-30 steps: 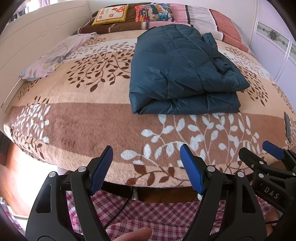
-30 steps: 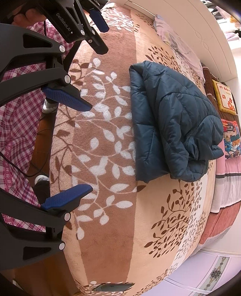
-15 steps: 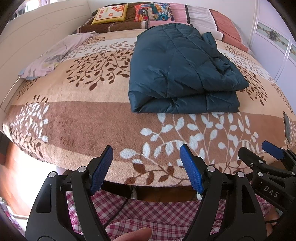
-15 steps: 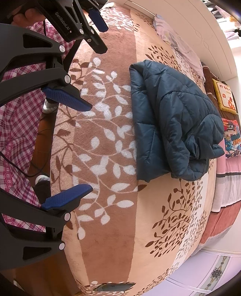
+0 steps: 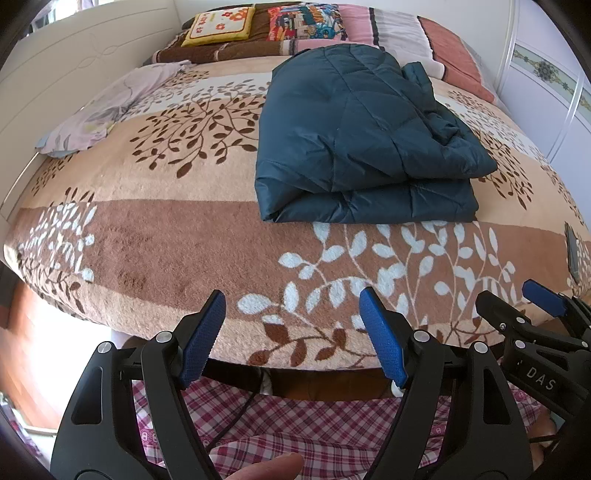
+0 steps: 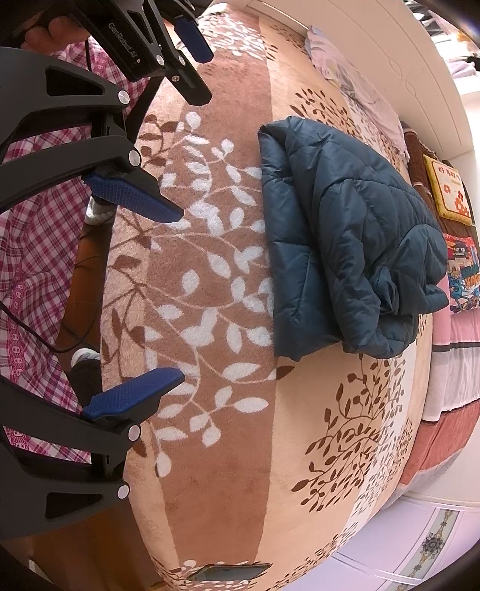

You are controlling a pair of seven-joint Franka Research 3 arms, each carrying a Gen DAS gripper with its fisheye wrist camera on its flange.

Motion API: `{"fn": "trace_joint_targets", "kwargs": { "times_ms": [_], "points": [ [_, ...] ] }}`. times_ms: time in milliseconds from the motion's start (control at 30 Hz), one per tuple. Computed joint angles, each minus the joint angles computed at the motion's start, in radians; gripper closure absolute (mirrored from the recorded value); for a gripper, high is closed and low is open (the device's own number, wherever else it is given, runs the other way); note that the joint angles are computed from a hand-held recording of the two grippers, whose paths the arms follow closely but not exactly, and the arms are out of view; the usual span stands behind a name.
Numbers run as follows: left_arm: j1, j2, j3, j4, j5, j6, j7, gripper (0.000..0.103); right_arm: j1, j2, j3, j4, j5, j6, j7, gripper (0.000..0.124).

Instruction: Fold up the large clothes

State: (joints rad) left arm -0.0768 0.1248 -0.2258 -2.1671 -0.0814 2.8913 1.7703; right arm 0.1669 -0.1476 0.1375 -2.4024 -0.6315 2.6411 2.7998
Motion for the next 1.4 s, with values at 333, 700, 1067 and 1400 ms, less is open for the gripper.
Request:
{"fn": "trace_joint_targets", "kwargs": {
  "times_ms": [333,700,1067,1400],
  "points": [
    [-0.001,-0.002,0.0,-0.002,0.002,0.0,-0.003,0.029,0.0,0.0,-0.001,0.0,0.0,0.001,-0.001,0.045],
    [0.002,-0.003,-0.005,-0.002,-0.021,0.001,0.025,0.029,0.001,0.0,0.0,0.0,-0.001,-0.001,-0.002,0.045],
    [0.0,-0.004,-0.004,-0.001,-0.027,0.0,0.035,0.029,0.002,-0.001,-0.001,0.002,0.0,-0.005,-0.002,0.045],
    [0.0,-0.003,-0.004,0.002,-0.029,-0.003,0.037,0.029,0.003,0.0,-0.002,0.005,0.003,-0.009,-0.005,0.045]
  ]
}}
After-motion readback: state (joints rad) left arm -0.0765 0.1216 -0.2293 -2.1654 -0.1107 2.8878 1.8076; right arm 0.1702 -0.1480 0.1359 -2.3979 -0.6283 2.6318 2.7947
